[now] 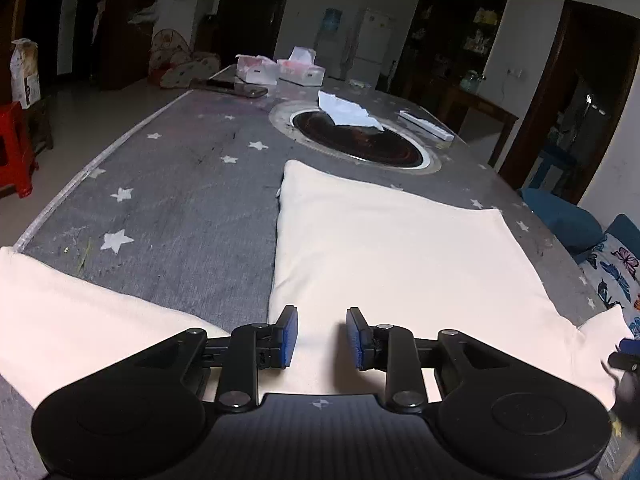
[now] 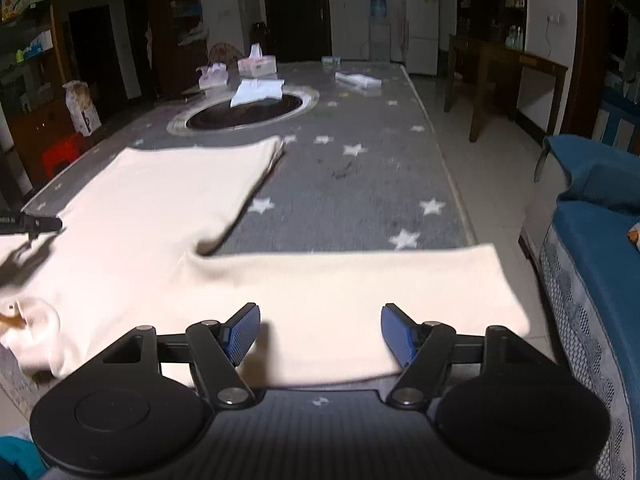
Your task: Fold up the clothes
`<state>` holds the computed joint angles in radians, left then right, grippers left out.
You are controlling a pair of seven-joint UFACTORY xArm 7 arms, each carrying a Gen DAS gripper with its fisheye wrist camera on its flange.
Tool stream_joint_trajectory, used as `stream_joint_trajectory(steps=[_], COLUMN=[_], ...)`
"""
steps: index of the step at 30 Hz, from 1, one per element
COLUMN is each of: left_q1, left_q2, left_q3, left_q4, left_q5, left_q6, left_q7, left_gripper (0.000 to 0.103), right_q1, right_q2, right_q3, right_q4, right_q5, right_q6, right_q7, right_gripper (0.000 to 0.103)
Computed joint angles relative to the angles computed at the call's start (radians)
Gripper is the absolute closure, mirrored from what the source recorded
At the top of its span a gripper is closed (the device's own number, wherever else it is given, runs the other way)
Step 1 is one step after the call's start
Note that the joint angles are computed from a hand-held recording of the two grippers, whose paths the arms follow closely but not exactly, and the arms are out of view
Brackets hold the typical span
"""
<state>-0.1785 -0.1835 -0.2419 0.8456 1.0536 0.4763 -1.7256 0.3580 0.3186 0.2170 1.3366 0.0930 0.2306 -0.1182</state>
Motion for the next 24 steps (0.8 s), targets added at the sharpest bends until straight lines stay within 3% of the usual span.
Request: stream_joint_trajectory(steps=[3, 9, 19, 24], left_q1=[-0.009, -0.037, -0.137, -0.198], left_q2=[-0.007, 0.016, 0.159, 0.217], left_q3=[-0.010, -0.026, 0.002, 0.030], left_q4=[0.012, 0.064, 0.204, 0.252], left_q5=[0.006, 0.016, -0.003, -0.029], left_q6=[0.015, 0.001, -0.063, -0.076], left_q7=[0.014, 0.050, 0.187, 0.255], left_gripper=[0.061, 0.050, 0.042, 0.036], right_q1=[0.012, 0.036, 0.046, 0.003], right_q2=[-0.016, -0.032, -0.034, -0.024], right_q3=[-0.017, -0.082, -0.155, -0.136], right_q4=[-0.025, -0.051, -0.060, -0.053], right_q5=[-0.028, -0.095, -0.216, -0.195], right_q6=[-0.013, -0.035, -0.047, -0.050], right_q7=[0.009, 0.117, 0.291, 0.330], right_gripper=[0.034, 0.035, 0.040, 0.041])
